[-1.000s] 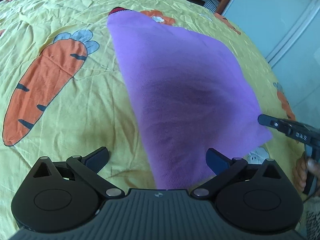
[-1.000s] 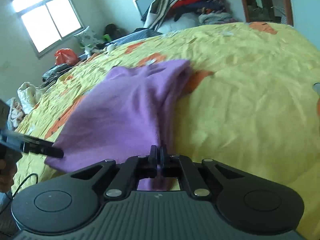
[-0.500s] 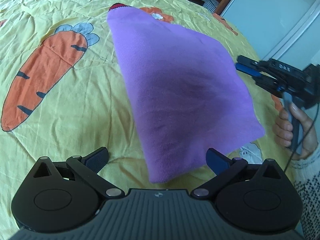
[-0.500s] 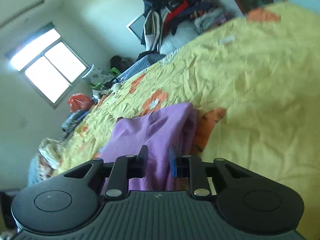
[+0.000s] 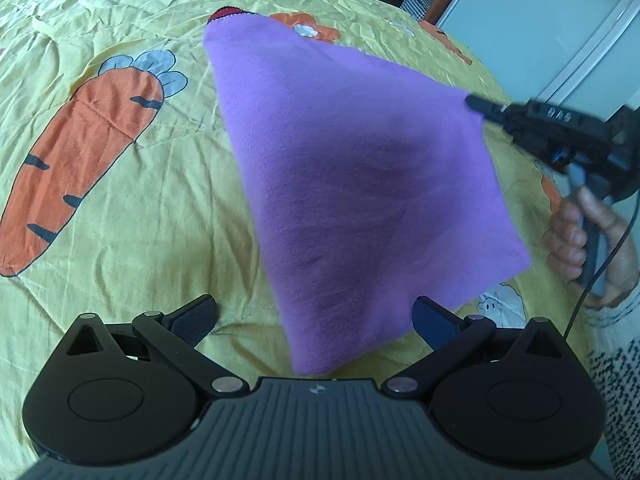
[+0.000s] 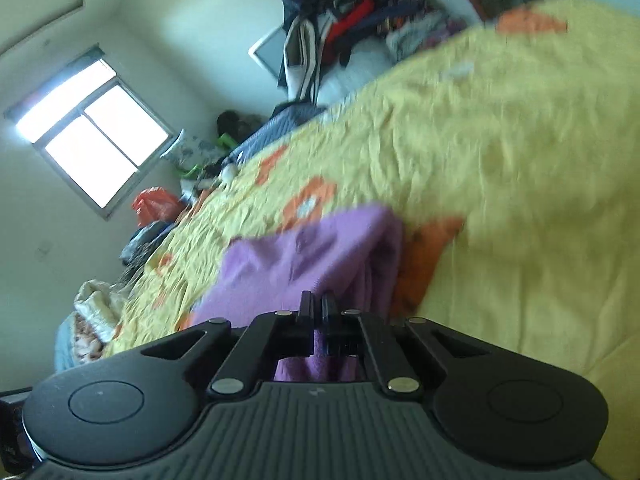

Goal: Fold small clothes

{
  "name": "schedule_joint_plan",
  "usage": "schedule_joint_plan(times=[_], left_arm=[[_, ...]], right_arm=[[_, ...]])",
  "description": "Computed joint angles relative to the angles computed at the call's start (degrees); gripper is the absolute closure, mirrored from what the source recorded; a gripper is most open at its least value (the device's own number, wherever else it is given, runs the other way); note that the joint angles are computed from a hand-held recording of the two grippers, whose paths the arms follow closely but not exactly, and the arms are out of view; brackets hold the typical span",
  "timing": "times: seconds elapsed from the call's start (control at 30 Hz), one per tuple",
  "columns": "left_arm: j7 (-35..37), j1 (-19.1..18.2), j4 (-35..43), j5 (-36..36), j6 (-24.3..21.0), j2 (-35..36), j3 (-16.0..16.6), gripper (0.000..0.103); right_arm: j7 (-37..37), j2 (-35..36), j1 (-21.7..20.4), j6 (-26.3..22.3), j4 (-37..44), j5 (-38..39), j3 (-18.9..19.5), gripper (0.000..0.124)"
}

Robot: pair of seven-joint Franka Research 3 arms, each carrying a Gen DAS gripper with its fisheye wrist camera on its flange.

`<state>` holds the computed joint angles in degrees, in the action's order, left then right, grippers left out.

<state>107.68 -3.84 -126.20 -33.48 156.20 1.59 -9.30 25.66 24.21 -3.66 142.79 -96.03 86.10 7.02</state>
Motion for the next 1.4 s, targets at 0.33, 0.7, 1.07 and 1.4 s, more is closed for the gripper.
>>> schedule_joint_plan(times=[0.33, 0.7, 1.07, 1.4], left_arm=[[1.72, 0.64, 0.16, -2.13, -1.55, -0.78, 0.64, 0.000], [10.55, 5.93, 5.13, -33.31, -15.12, 3.27, 1.94, 0.002], [10.18, 5.31, 3.28, -24.96, -15.08, 1.47, 1.51, 0.085], [10.77, 3.65, 8.27, -19.59, -4.01, 2.21, 1.56, 0.020]], right_arm=[[9.38, 2.33, -1.40, 4.10, 0.85, -10.40, 1.54, 0.075], [-6.74, -13.15, 0.71, -3.13, -20.77, -2.44, -4.05, 0.043], [-8.75, -17.38, 5.80, 3.45, -22.11, -12.70, -6.11, 0.117], [-17.85, -15.30, 8.34, 16.56, -18.60, -6.87, -4.05, 0.071]])
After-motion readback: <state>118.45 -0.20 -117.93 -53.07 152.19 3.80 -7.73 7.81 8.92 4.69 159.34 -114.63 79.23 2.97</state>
